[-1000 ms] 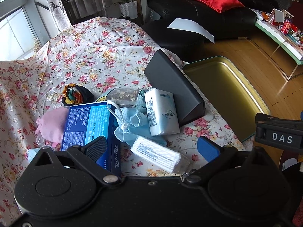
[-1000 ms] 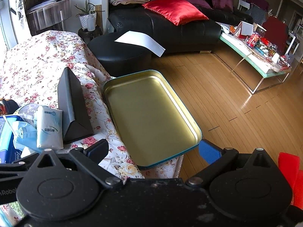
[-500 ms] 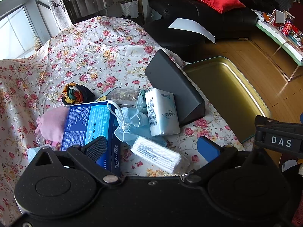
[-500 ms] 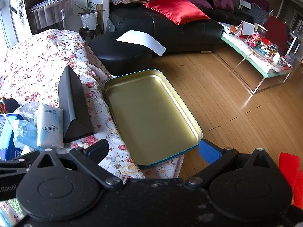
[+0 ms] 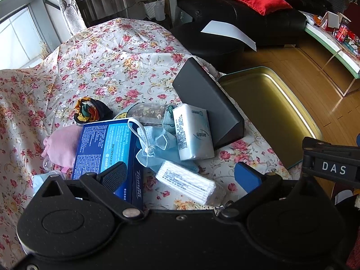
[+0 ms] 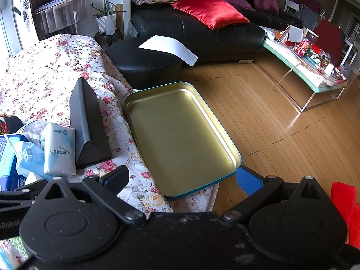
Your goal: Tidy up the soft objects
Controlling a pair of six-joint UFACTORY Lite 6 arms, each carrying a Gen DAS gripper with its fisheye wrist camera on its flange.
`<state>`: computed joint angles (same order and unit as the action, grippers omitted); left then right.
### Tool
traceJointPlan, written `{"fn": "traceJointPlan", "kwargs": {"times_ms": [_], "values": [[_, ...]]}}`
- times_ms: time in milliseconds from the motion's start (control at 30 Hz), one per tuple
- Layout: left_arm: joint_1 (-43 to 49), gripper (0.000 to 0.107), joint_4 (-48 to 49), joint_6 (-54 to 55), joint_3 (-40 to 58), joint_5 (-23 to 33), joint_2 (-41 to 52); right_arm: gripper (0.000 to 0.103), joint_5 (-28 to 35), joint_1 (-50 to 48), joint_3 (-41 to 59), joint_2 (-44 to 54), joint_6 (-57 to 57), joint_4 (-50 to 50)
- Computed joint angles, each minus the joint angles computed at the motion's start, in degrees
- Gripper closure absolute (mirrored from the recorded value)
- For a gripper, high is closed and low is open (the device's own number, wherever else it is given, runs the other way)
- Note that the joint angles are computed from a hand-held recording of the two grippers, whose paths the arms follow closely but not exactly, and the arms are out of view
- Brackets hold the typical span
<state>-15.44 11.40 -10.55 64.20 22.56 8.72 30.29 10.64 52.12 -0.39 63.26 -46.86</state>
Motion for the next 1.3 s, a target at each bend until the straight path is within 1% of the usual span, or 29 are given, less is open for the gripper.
{"fn": "traceJointPlan", "kwargs": {"times_ms": [167,400,567,667,800,867,967,1033,1067,1167,1267,1300], "values": [[0.2,0.008,-0.5,0.6,-0.2,-0.1,-0.2,0.001,0.0,0.1,0.0,0.2,0.3,-0.2],[3.3,0.008,-4.0,6.1,0.1,0.7,-2.7,0.001,-0.6,0.5,-0.8,-0.6,1.8,-1.5],[9.2,0.008,-8.5,14.0,3.3,1.9,-2.7,0.001,-3.2,1.0,-2.8,-3.6,2.6,-2.6],[13.1,0.008,-9.2,17.7,4.7,1.5,-2.6,0.001,-4.5,3.3,-4.8,-6.1,5.4,-6.2],[19.2,0.008,-12.5,25.2,7.8,2.1,-0.5,0.001,-6.3,6.5,-6.5,-8.9,5.9,-9.0],[22.1,0.008,-12.9,27.8,8.0,1.1,-0.1,0.001,-6.6,8.7,-7.4,-10.3,9.6,-12.3],[26.2,0.008,-13.4,31.9,7.7,-1.4,0.9,0.001,-9.2,10.0,-8.5,-12.2,12.2,-12.7],[29.1,0.008,-16.9,36.2,8.5,-1.8,2.5,0.001,-9.2,11.4,-8.8,-12.0,16.8,-14.4],[30.5,0.008,-18.8,37.9,9.2,-1.4,3.5,0.001,-8.6,12.3,-8.3,-11.2,17.0,-13.4],[34.0,0.008,-21.3,39.9,10.3,-1.3,6.5,0.001,-9.0,13.5,-6.5,-8.2,10.7,-7.5],[35.9,0.008,-20.5,39.1,10.3,-2.1,9.1,0.002,-9.7,15.3,-5.0,-5.9,4.6,-3.7],[36.2,0.008,-19.7,38.1,10.4,-2.0,10.0,0.002,-9.6,16.4,-4.7,-5.3,4.7,-4.1]]}}
